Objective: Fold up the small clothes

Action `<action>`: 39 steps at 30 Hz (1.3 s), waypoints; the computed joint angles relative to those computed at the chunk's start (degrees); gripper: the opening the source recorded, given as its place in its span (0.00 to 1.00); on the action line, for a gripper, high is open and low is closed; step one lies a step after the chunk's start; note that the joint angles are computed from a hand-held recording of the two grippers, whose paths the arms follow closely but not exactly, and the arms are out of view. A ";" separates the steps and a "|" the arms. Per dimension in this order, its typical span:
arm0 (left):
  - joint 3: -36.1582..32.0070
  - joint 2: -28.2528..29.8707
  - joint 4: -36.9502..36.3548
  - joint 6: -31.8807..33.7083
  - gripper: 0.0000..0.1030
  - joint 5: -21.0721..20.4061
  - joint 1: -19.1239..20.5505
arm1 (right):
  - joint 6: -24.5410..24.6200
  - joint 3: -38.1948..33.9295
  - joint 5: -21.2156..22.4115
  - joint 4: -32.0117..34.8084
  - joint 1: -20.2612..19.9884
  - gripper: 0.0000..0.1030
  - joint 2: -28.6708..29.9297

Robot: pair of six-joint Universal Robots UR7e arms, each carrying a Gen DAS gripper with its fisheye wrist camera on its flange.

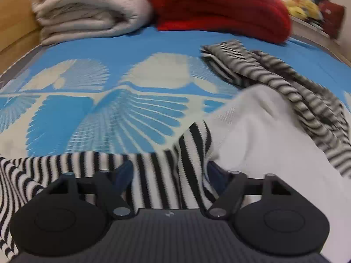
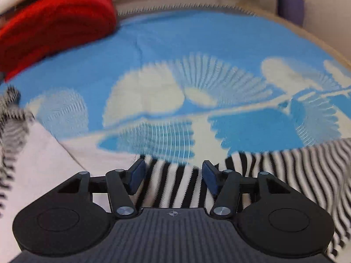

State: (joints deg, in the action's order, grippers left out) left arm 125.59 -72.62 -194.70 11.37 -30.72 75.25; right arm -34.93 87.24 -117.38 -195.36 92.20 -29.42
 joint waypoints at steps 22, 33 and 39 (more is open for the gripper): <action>2.50 -6.83 -3.81 -0.25 0.96 -2.90 -0.16 | 2.96 5.37 3.35 -11.33 1.00 0.30 -1.87; 11.04 -27.32 4.34 -11.88 0.97 7.85 -3.10 | 11.71 35.59 11.12 -18.15 9.21 0.67 -18.65; 11.44 -36.61 8.07 -21.54 0.97 3.79 2.12 | 19.07 43.17 8.56 -32.99 11.80 0.75 -15.97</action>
